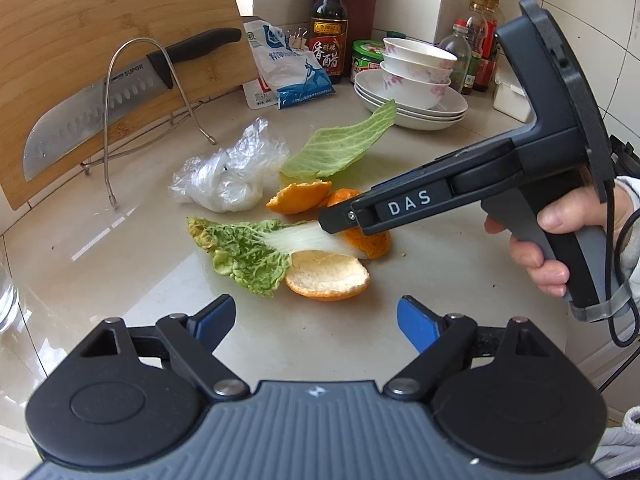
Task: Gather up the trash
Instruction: 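Close the right gripper on the whole orange and lift it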
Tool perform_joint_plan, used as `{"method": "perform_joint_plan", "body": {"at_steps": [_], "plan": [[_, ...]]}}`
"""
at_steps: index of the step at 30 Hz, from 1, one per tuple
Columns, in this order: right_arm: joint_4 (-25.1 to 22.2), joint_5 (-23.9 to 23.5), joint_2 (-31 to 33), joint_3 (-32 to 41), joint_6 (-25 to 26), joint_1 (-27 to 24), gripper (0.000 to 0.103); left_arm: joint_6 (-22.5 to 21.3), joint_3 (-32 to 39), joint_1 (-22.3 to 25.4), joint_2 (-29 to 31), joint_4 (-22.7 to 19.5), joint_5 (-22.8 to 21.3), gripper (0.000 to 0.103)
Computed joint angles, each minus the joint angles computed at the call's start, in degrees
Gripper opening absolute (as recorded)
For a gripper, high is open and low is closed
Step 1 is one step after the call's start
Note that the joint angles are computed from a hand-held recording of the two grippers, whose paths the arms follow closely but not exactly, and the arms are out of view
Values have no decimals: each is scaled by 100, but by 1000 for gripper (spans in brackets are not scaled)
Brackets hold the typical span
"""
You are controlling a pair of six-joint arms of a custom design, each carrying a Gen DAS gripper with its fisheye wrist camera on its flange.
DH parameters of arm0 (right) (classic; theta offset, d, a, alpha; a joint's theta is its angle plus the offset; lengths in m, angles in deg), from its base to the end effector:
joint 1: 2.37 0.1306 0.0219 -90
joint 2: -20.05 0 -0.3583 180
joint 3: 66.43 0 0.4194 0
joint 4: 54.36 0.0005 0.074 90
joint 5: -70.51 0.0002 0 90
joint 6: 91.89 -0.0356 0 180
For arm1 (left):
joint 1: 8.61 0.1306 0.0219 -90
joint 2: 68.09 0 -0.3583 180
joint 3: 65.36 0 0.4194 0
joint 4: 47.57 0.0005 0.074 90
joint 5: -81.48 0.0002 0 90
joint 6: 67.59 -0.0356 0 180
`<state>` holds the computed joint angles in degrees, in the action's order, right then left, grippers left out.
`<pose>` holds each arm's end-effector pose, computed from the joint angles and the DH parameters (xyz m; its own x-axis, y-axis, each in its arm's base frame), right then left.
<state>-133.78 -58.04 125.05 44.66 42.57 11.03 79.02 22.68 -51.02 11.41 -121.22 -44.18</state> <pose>0.5404 0.1510 0.4236 -0.4164 -0.6623 -0.6229 -0.9062 0.3579 0.2252 0.3197 -0.2646 0.4517 -0.6749 -0.3024 -0.6732 -0.3573 0.9320 -0.0604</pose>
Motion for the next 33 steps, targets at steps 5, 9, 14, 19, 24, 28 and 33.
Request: {"method": "perform_joint_plan", "body": {"at_steps": [5, 9, 14, 19, 24, 28, 33], "plan": [[-99, -35, 85, 30, -86, -26, 79, 10, -27, 13, -19, 16, 15, 88], [-345, -169, 206, 170, -47, -51, 72, 17, -44, 27, -24, 18, 40, 88], [-324, -144, 80, 91, 164, -59, 62, -46, -29, 41, -11, 19, 59, 88], [-193, -110, -132, -67, 422, -138, 60, -213, 30, 39, 6, 10, 25, 88], [-125, -113, -264, -121, 516, -275, 60, -332, 101, 57, 55, -6, 2, 88], [-5, -124, -362, -195, 486, -409, 60, -64, 80, 81, 81, 60, 190, 87], [73, -110, -391, -256, 382, -542, 60, 170, 38, 158, 209, 233, 406, 80]]}}
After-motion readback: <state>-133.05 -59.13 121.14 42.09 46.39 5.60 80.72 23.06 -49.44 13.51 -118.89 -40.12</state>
